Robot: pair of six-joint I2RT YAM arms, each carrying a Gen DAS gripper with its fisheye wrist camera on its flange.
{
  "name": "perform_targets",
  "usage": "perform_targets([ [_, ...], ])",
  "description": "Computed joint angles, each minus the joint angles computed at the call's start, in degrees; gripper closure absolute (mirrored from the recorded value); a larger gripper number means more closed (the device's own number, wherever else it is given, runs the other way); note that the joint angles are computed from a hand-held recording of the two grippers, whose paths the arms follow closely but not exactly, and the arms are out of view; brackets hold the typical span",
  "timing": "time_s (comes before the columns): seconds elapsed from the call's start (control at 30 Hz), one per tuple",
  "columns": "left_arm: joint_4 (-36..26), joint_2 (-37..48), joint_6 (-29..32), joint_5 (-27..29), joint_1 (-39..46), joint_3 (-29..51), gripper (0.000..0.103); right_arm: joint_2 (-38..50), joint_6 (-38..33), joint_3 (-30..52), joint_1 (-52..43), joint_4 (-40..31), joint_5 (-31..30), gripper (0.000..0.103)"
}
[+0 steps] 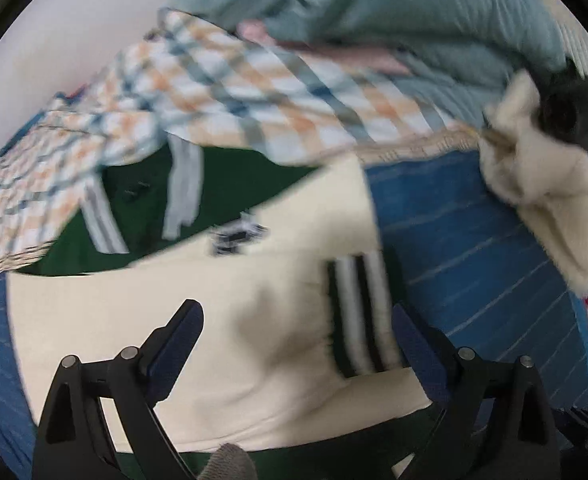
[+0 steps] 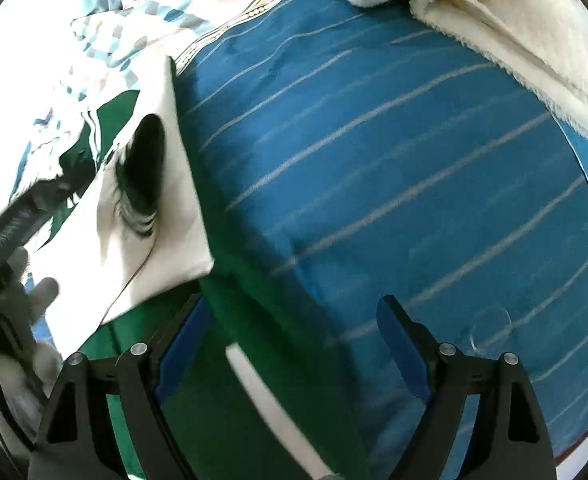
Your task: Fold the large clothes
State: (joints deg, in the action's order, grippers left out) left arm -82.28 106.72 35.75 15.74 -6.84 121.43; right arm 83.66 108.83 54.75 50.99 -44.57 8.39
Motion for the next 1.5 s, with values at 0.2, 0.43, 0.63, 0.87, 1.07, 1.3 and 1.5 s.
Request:
perform_targets([
  [0.2,1.9,1.6,3.4,-7.4,16.1,3.6,0.007,4.3,-7.7,0.3,-0.3,4.0,-5.7,0.016],
  [0.43,21.8,0.5,13.5,-22.2,31.8,-16.4,0.007,15.9,-26.4,2.6,-10.5,13.4,-10.0,0.070],
  [0.63,27.9,2.3,12.6,-23.5,34.8,-22.8,0.005,4.5,-0.4,-17.2,-9.4,29.4,-4.6,0.086],
  [0.87,26.8,4.0,8.8,-17.4,36.4,-21.6,0.000,6.0,-4.3,-5.7,-12.1,13.2,-10.2,0.067],
  [1.07,12.7,5.3,12.3,-16.3,39.8,-11.1,0.000,14.2,-6.7,16.6,-1.8,2.9,-11.5,0.054],
  [1.3,9.4,-1.9,23.0,-16.1,51.1,-12.7,0.000,43.1,-2.0,34.0,4.6,35.3,-25.6,0.054],
  [1.5,4.9,1.9,29.3,-17.5,59.2,-7.8,0.000,56.4,0.0,54.4,6.3,25.8,-25.7,0.098],
])
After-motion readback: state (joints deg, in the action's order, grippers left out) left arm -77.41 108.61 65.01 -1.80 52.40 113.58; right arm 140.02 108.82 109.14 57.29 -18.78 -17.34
